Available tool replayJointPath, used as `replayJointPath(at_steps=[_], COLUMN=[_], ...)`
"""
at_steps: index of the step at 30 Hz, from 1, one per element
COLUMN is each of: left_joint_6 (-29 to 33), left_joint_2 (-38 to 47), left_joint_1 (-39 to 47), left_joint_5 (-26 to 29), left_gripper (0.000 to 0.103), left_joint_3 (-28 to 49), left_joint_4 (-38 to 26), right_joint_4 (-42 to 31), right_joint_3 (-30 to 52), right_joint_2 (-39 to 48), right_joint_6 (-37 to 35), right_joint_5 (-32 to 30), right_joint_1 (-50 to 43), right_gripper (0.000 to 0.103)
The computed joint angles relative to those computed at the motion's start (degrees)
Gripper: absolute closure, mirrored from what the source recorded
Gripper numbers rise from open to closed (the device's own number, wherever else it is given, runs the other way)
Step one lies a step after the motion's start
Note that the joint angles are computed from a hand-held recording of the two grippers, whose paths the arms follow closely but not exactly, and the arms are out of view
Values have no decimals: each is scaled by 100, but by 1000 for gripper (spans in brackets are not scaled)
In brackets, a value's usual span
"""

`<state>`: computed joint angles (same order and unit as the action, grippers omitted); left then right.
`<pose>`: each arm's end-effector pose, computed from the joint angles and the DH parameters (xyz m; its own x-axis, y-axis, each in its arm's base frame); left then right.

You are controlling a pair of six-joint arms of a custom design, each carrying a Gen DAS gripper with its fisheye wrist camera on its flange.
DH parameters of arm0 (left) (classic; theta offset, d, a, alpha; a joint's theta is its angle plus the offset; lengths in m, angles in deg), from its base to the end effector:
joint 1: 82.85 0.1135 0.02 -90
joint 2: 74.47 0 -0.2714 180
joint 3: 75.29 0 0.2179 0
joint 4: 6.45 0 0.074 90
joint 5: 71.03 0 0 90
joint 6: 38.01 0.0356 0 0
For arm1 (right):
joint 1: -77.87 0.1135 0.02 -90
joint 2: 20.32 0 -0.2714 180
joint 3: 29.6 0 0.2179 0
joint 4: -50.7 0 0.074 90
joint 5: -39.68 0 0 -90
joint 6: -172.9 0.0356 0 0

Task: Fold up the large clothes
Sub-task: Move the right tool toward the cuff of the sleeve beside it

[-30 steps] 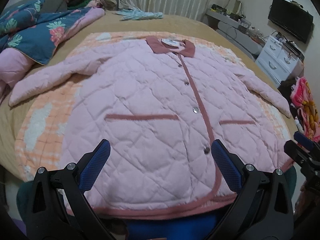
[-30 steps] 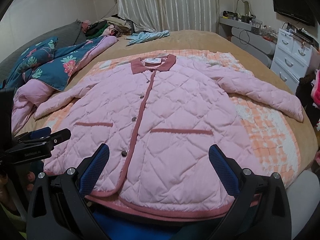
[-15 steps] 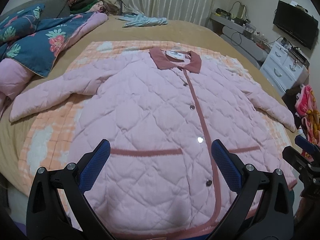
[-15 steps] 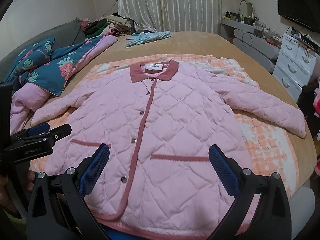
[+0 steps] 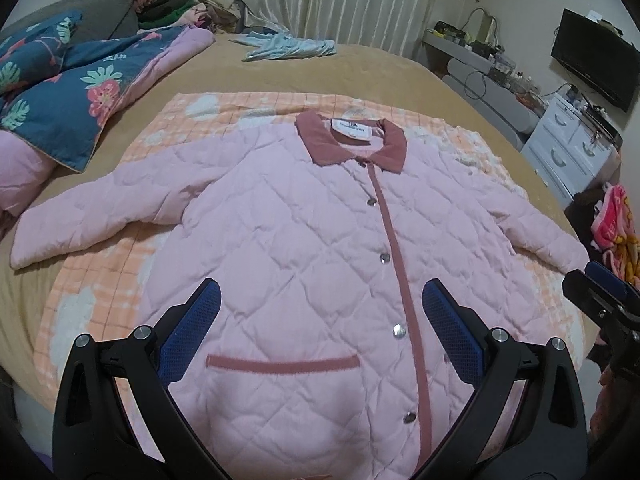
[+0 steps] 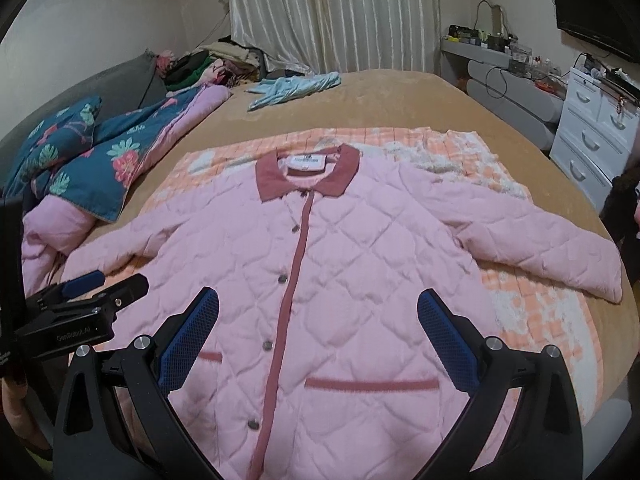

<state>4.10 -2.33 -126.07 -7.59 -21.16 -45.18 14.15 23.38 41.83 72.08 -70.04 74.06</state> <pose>0.1581 -0.1268 0.2159 -0.7304 -0.2242 -0.6451 -0.1612 0.9745 -0.1562 0.1838 -0.0002 0.2418 -0.6693 -0.1325 -0.7311 -0.3035 0.9469 0.1062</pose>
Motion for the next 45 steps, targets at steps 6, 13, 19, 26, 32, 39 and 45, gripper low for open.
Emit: replayJointPath(at_steps=[6, 13, 19, 26, 32, 39, 45], left_joint_6=[392, 749, 958, 1194, 1388, 1505, 1507], left_joint_2=[384, 978, 1462, 2005, 2526, 3115, 3688], left_joint_1=[458, 885, 1023, 1161, 1180, 1159, 1071], left_joint_5=[211, 557, 633, 835, 852, 939, 779], left_gripper=[8, 8, 8, 8, 8, 8, 8], left_joint_3=[401, 917, 1433, 1979, 2458, 2948, 3495], left_joint_4=[174, 369, 419, 489, 527, 561, 342], right_joint_4=[314, 574, 678, 845, 1023, 1334, 1403], right_joint_3=[432, 1080, 1716, 2408, 2867, 3075, 3476], right_joint_2=[538, 1249, 1827, 2520, 3152, 3836, 4491], right_joint_6=[261, 523, 757, 985, 1100, 1231, 1306], right_joint_5=[-3, 18, -14, -63, 25, 62, 124], right_joint_1=[-38, -129, -233, -495, -855, -1482, -1962], right_gripper=[4, 4, 4, 4, 4, 4, 4])
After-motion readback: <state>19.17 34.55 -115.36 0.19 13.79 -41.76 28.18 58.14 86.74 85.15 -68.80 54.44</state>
